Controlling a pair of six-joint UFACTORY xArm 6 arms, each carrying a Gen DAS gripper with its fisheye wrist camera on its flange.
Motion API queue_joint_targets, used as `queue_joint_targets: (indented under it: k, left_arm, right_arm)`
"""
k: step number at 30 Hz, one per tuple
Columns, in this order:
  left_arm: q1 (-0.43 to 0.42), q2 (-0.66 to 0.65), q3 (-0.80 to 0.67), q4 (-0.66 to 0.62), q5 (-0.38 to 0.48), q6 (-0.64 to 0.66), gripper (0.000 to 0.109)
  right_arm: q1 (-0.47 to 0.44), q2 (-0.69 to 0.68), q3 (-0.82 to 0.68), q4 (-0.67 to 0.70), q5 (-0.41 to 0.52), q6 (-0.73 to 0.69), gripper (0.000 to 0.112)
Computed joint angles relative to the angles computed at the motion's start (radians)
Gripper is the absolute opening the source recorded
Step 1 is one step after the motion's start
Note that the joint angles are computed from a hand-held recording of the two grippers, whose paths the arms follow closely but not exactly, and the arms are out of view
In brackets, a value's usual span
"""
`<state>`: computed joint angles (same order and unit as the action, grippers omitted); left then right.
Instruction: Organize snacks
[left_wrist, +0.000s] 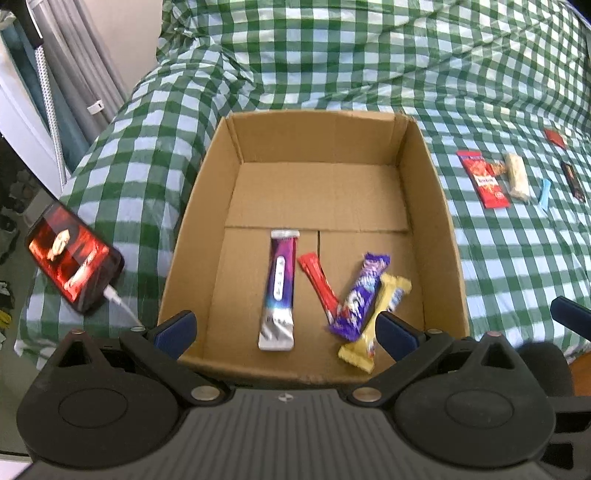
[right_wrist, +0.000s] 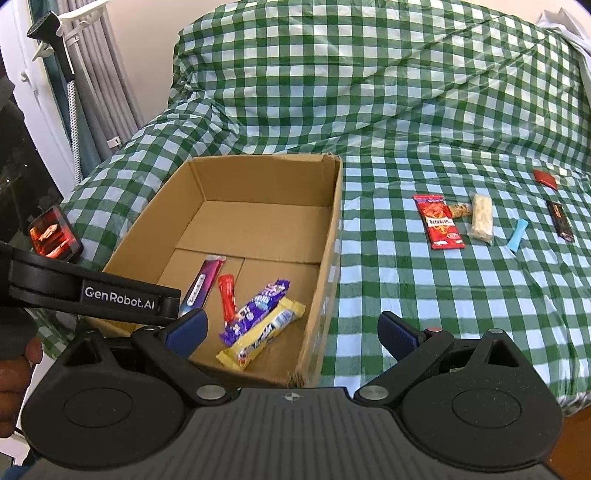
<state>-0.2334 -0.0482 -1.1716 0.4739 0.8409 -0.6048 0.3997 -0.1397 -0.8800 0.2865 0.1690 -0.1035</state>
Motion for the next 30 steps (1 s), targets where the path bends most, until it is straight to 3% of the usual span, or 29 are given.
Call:
queue_joint_targets:
  k: [9,18,25,30]
  left_arm:
    - [0.041,0.100,-0.115,-0.020,0.002,0.027,0.103]
    - [0.011,0.192,-0.242,-0.032,0.014,0.062,0.103]
    - [-0.034,0.335,-0.443,-0.158,0.039,0.149,0.103]
    - [-0.092,0.558,-0.764,-0.220,0.109,0.232,0.103]
  right_arm:
    - [-0.006,0.122,-0.148,0.041,0.022,-0.042,0.098]
    - [-0.053,0.155,-0.172,0.063,-0.010,-0.042,0.098]
    - [-0.188,0.177,-0.155,-0.008,-0.066,0.044,0.098]
    - [-0.334,0.238,-0.186,-0.195,-0.086,0.216,0.098]
